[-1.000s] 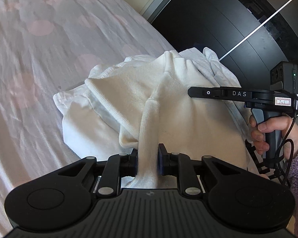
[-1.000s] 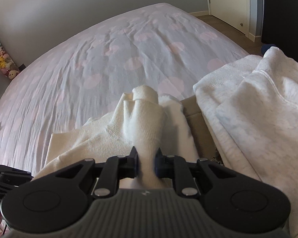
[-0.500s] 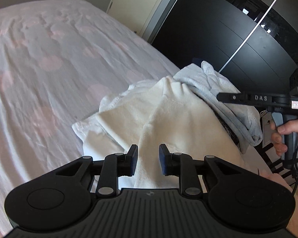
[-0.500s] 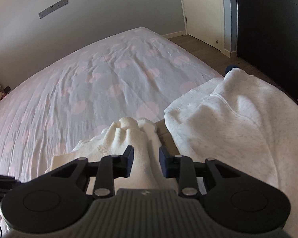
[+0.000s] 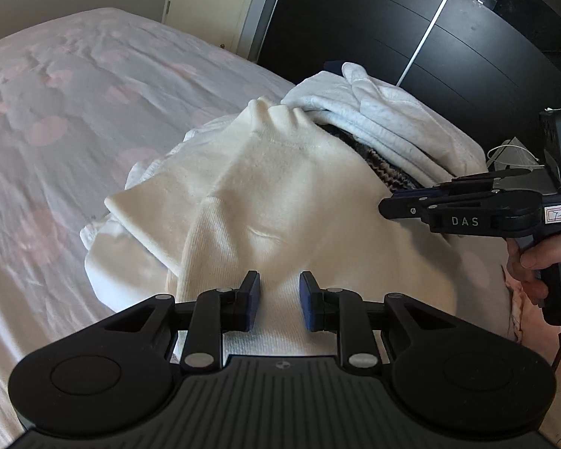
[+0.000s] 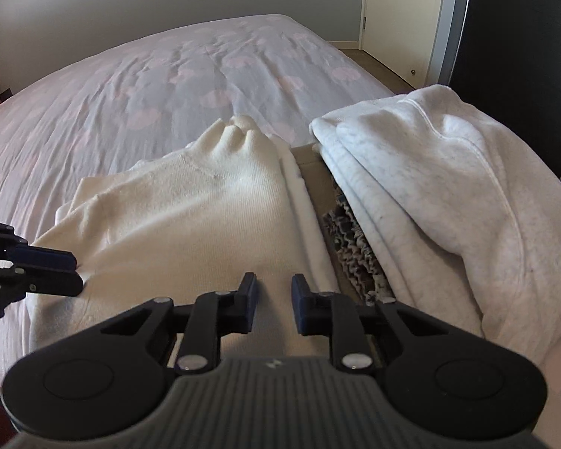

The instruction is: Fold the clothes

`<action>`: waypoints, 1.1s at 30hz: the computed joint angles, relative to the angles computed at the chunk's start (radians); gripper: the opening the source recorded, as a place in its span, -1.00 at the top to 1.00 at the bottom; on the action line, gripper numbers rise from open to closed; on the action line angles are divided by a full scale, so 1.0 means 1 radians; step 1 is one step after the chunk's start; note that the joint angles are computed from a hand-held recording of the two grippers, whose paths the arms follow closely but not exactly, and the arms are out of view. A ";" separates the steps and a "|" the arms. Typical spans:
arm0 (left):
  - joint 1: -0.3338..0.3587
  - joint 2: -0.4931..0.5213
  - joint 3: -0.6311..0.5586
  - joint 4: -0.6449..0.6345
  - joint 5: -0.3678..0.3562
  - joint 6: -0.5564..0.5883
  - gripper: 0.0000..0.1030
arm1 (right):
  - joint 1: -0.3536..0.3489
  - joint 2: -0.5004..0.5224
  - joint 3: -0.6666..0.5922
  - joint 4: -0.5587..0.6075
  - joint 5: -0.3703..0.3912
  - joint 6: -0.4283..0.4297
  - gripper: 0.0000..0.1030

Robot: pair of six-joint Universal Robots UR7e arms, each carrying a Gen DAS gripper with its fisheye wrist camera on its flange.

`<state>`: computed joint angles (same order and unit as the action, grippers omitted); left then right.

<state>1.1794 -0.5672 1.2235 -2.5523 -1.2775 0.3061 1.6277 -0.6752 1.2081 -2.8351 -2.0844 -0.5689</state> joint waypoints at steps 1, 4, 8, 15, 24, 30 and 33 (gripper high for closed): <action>0.003 0.007 -0.007 -0.004 0.003 0.002 0.61 | -0.004 0.007 -0.007 0.000 0.000 0.001 0.56; 0.011 0.023 -0.038 0.023 -0.005 -0.013 0.61 | -0.015 0.022 -0.028 0.008 0.002 0.006 0.56; 0.011 0.029 -0.054 0.042 0.000 -0.013 0.61 | -0.022 0.027 -0.043 0.025 0.008 0.025 0.56; -0.014 -0.044 0.025 0.004 0.038 -0.015 0.61 | 0.004 0.011 -0.011 -0.008 -0.042 0.059 0.54; -0.092 -0.193 0.214 -0.173 0.133 0.052 0.55 | 0.071 -0.132 0.208 -0.143 -0.014 0.140 0.19; -0.154 -0.285 0.357 -0.321 0.190 0.105 0.09 | 0.140 -0.208 0.339 -0.244 -0.039 0.136 -0.16; -0.178 -0.327 0.412 -0.357 0.192 0.094 0.05 | 0.173 -0.228 0.393 -0.327 -0.072 0.116 -0.18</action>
<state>1.0011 -0.8944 1.6350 -2.9090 -1.0857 0.3999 1.8007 -0.9036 1.6009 -3.1623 -2.1563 -0.4527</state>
